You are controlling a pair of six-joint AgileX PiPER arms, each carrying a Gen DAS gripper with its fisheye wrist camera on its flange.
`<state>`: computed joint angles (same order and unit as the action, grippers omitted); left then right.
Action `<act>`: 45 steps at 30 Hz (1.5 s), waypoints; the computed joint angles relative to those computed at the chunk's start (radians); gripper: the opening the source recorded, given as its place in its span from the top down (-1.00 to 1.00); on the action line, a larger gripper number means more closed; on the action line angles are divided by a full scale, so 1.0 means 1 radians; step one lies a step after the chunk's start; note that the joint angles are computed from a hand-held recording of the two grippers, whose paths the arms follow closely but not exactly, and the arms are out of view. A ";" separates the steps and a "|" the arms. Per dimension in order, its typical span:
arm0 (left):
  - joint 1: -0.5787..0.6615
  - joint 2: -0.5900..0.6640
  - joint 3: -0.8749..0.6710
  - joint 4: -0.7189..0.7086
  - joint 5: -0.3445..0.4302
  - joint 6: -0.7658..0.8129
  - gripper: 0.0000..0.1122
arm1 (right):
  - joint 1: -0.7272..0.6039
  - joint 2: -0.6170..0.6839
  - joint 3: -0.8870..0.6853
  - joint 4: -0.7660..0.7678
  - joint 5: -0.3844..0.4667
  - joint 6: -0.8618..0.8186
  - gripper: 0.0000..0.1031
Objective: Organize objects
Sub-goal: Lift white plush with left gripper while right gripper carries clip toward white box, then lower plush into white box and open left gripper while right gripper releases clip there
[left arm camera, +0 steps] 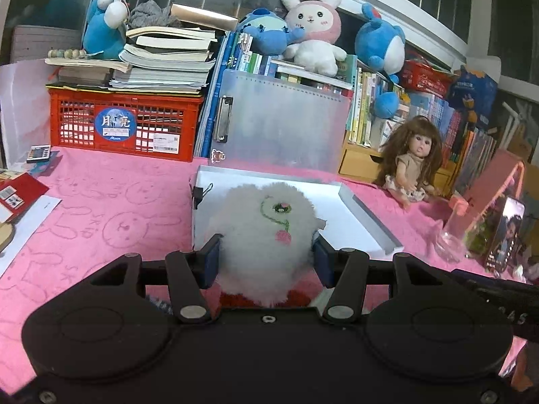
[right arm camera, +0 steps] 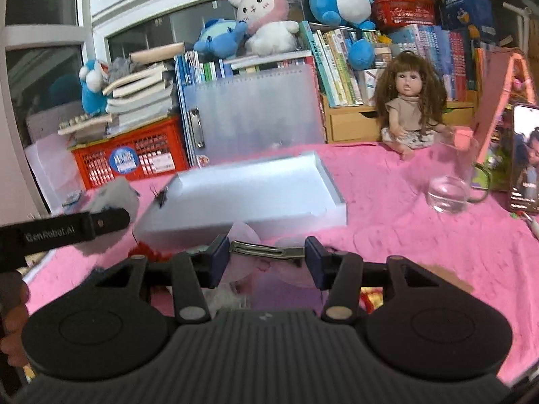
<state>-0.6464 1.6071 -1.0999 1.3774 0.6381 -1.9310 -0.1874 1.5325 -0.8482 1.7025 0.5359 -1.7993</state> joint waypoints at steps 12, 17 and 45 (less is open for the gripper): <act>0.196 0.244 -0.391 -0.383 -0.124 0.522 0.07 | 0.020 0.328 -0.556 -0.441 0.128 0.512 -0.03; 0.239 0.380 -0.566 -0.575 -0.108 0.751 0.07 | 0.056 0.493 -0.797 -0.587 0.178 0.667 -0.03; 0.310 0.722 -1.032 -0.947 0.126 1.196 0.05 | 0.158 0.912 -1.418 -1.118 0.314 1.238 -0.04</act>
